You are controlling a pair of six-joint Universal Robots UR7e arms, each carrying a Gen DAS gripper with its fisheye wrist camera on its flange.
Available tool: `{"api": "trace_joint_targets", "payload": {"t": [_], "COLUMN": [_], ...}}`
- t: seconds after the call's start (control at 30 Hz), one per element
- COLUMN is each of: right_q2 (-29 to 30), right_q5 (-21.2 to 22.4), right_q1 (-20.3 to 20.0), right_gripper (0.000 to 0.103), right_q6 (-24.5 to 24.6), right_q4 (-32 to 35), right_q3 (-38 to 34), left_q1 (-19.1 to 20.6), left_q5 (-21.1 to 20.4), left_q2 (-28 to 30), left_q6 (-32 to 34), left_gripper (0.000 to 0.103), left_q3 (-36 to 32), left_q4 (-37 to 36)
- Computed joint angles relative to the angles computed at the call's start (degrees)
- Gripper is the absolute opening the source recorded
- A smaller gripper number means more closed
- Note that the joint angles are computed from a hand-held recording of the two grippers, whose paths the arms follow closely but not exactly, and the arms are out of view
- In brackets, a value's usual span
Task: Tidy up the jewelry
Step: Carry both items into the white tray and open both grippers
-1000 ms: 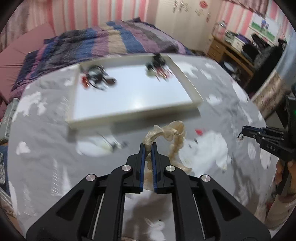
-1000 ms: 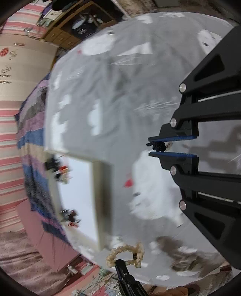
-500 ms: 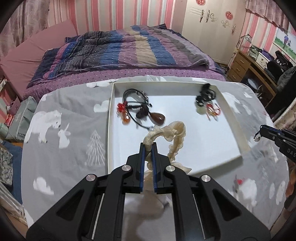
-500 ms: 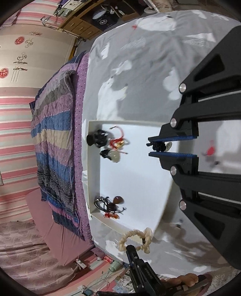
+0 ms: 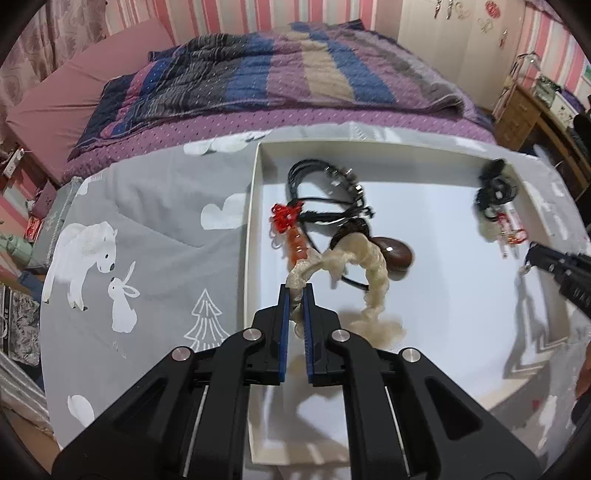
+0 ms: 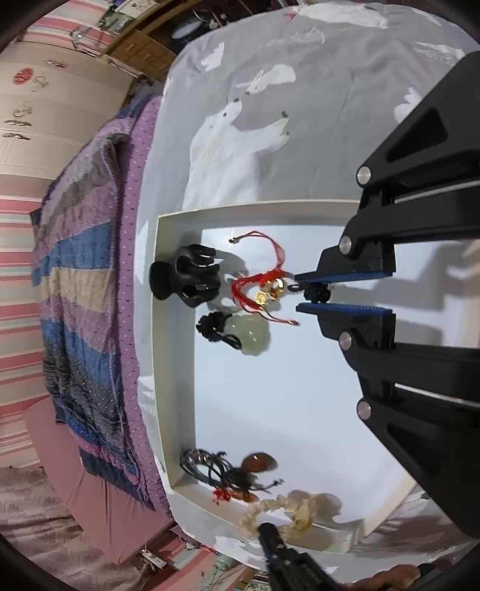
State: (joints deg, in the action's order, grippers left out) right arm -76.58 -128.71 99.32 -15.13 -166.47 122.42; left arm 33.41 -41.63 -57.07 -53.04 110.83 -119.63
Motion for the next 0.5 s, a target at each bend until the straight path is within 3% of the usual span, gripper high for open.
{"api": "trace_joint_targets", "payload": {"t": [0.23, 0.43, 0.5], "right_q2": [2.88, 3.42, 3.1], "right_q5": [-0.47, -0.08, 0.42], "right_q1": [-0.99, -1.75, -1.94], "right_gripper": [0.01, 0.011, 0.013], "right_q6": [2.31, 3.07, 4.2], "right_q4": [4.78, 6.08, 7.74], "right_q3": [-4.29, -4.85, -5.33], "left_q1": [2.64, 2.34, 2.0], "left_q5": [-0.82, -0.79, -0.8], "left_q2": [1.78, 1.84, 1.79], "left_q6": [-0.38, -0.18, -0.02], "left_gripper": [0.006, 0.009, 0.017], "left_q3": [-1.78, -1.85, -2.02], "left_q4": [0.61, 0.88, 0.79]}}
